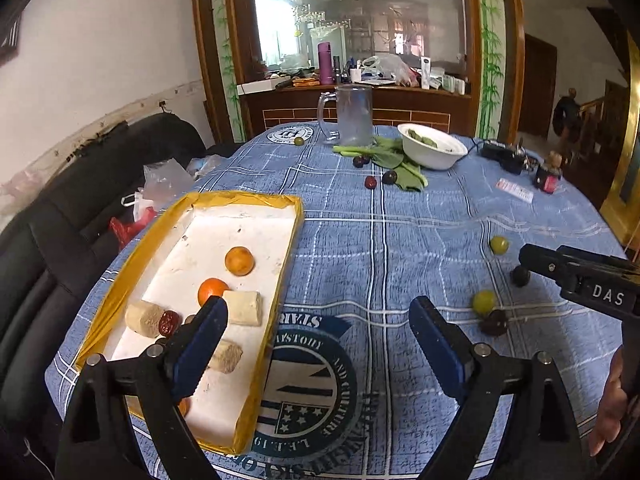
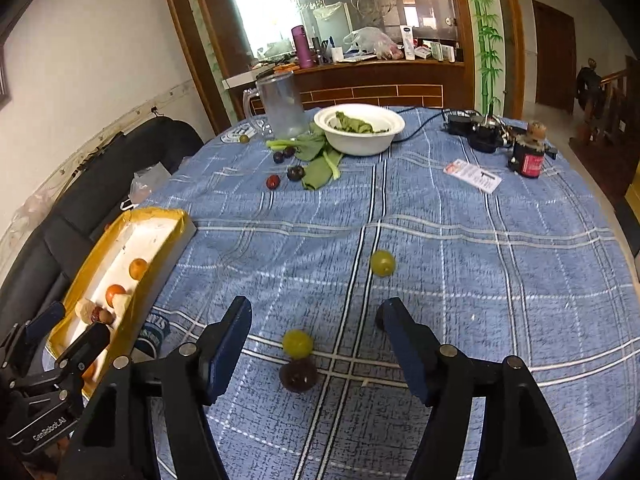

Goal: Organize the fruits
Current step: 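Grasp a dark plum with the right tool while the left grasps another plum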

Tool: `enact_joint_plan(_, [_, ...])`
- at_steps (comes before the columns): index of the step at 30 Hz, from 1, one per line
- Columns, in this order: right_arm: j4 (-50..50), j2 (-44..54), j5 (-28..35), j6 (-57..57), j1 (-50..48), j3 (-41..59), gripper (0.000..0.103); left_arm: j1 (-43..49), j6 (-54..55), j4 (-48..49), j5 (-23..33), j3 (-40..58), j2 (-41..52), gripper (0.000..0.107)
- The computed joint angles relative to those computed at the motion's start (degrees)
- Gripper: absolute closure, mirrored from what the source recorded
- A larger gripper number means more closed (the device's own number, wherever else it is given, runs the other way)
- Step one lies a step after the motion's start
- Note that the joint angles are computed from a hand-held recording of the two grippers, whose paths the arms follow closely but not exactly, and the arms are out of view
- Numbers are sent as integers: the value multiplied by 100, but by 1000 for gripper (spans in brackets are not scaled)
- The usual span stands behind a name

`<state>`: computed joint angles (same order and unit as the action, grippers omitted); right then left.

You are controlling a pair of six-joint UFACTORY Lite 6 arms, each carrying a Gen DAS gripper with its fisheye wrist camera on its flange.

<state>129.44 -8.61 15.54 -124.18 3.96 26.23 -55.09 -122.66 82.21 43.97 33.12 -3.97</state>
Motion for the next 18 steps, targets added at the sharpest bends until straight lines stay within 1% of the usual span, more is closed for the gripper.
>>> enact_joint_plan(3, [134, 264, 150, -163, -115, 1, 31, -66, 50, -11, 25, 51, 171, 15])
enact_joint_plan(7, [-427, 395, 274, 246, -450, 113, 31, -3, 78, 23, -129, 135, 342, 15])
enact_joint_plan(10, [-973, 250, 273, 636, -759, 235, 31, 167, 77, 133, -463, 128, 348, 15])
enact_joint_plan(13, [-1742, 322, 486, 1227, -1423, 647, 31, 466, -93, 335, -959, -10, 151, 15])
enact_joint_plan(15, [-1908, 644, 739, 1344, -1869, 995, 31, 665, -231, 490, -1285, -89, 31, 15])
enact_joint_plan(18, [-2034, 1378, 1118, 1413, -2343, 1469, 31, 717, -313, 610, -1435, -7, 141, 15])
